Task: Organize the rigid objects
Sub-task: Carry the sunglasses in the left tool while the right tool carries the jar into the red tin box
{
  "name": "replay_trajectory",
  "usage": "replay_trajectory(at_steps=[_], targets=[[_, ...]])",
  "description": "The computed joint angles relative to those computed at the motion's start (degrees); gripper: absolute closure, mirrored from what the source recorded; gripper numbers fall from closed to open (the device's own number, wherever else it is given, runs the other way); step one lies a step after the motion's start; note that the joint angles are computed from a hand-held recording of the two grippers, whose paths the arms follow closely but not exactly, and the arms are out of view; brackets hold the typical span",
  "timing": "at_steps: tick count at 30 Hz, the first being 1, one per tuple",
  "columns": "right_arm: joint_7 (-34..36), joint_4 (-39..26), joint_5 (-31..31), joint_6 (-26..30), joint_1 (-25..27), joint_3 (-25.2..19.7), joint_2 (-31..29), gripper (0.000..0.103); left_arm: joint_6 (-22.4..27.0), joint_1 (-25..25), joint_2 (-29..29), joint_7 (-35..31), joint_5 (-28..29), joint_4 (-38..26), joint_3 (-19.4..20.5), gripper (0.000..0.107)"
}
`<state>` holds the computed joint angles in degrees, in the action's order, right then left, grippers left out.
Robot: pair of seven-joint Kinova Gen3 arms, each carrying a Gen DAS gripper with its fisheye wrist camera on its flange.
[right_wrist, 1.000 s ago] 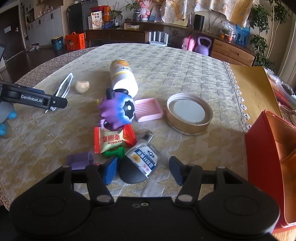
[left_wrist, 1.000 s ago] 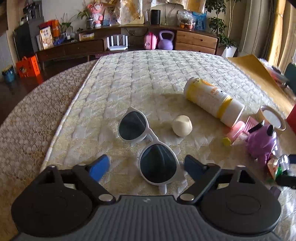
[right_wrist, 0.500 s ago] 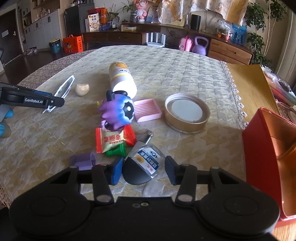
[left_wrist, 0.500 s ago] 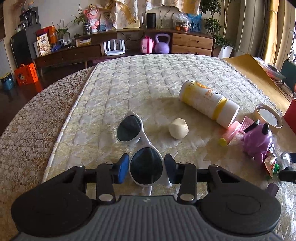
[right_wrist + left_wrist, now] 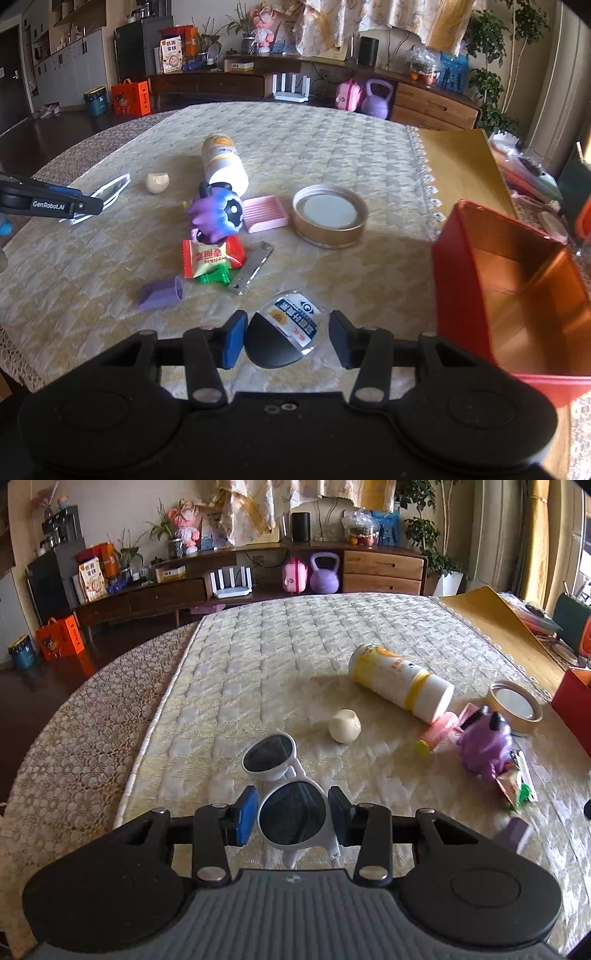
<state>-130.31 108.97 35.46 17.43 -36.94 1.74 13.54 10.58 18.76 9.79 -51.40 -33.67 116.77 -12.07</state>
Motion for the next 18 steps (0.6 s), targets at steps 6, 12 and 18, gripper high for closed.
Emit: replay_trajectory(at_steps=[6,12,18], targets=[[-1.9,2.4,0.9,0.8,1.1,-1.0,-4.0,0.056,3.5,2.2,-1.4,6.1,-4.6,0.4,0.3,0.067],[-4.8,5.4,3.9,1.3,4.3,-4.0,-8.5,0.056,7.2,2.5,-4.7,11.5,-10.9,0.4,3.8,0.068],[-2.3,7.6,0.5,1.5,9.9,-7.7,-12.1,0.056,12.1,0.5,-6.6,12.0,-11.5,-0.9,9.2,0.068]])
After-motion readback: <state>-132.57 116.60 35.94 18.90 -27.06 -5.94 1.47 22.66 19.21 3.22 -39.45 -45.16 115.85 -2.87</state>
